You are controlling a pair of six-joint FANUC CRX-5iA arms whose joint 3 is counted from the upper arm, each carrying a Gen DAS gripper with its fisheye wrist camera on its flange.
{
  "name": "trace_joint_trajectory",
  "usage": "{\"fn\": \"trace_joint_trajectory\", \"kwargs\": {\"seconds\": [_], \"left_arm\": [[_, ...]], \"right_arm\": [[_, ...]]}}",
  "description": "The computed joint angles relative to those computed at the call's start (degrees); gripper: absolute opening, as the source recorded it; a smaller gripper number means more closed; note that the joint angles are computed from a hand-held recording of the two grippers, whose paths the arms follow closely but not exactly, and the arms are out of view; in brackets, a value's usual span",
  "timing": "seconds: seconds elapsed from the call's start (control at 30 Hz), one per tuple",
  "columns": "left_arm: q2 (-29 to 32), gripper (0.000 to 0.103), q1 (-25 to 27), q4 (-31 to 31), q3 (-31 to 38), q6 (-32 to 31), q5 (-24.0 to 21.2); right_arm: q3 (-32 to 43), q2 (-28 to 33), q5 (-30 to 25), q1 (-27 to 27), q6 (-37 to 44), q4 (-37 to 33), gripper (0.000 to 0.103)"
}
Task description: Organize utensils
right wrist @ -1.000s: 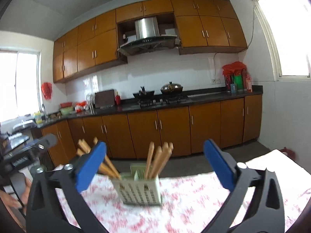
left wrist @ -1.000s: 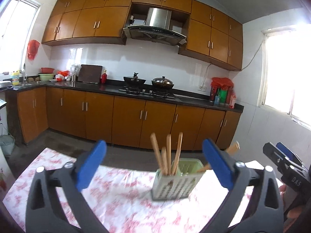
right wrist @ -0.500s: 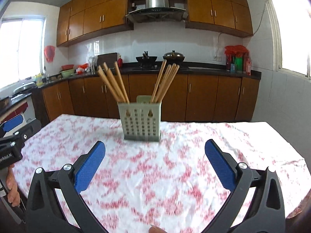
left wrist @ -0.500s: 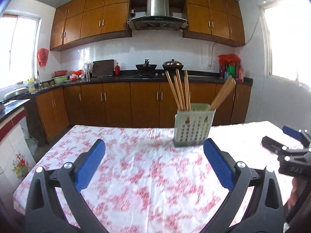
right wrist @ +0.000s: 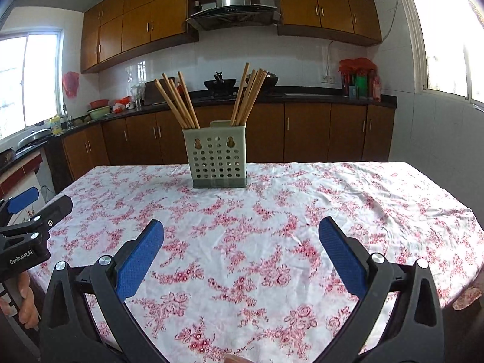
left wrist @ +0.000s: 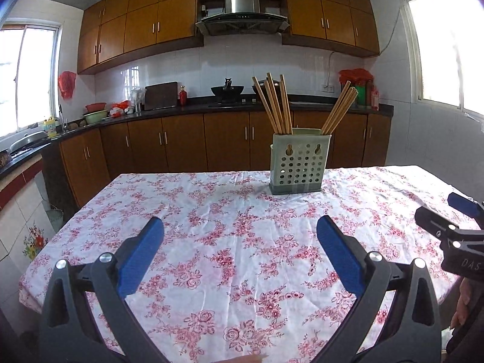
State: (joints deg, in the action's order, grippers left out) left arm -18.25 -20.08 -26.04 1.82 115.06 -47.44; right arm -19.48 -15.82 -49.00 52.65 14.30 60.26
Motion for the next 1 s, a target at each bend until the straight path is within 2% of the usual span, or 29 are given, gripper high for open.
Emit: {"fn": "trace_joint_trajectory", "kwargs": {"seconds": [0.43, 1.0], "left_arm": [[0.0, 0.099, 1.1, 2.6, -1.3, -0.6, -0.5], [0.2, 0.099, 1.0, 2.9, -1.2, -0.7, -0.7]], "right_arm": [[0.5, 0.6, -2.0, 0.7, 0.3, -1.9, 0.101], [0.5, 0.7, -1.9, 0.5, 0.3, -2.5, 0.101]]}}
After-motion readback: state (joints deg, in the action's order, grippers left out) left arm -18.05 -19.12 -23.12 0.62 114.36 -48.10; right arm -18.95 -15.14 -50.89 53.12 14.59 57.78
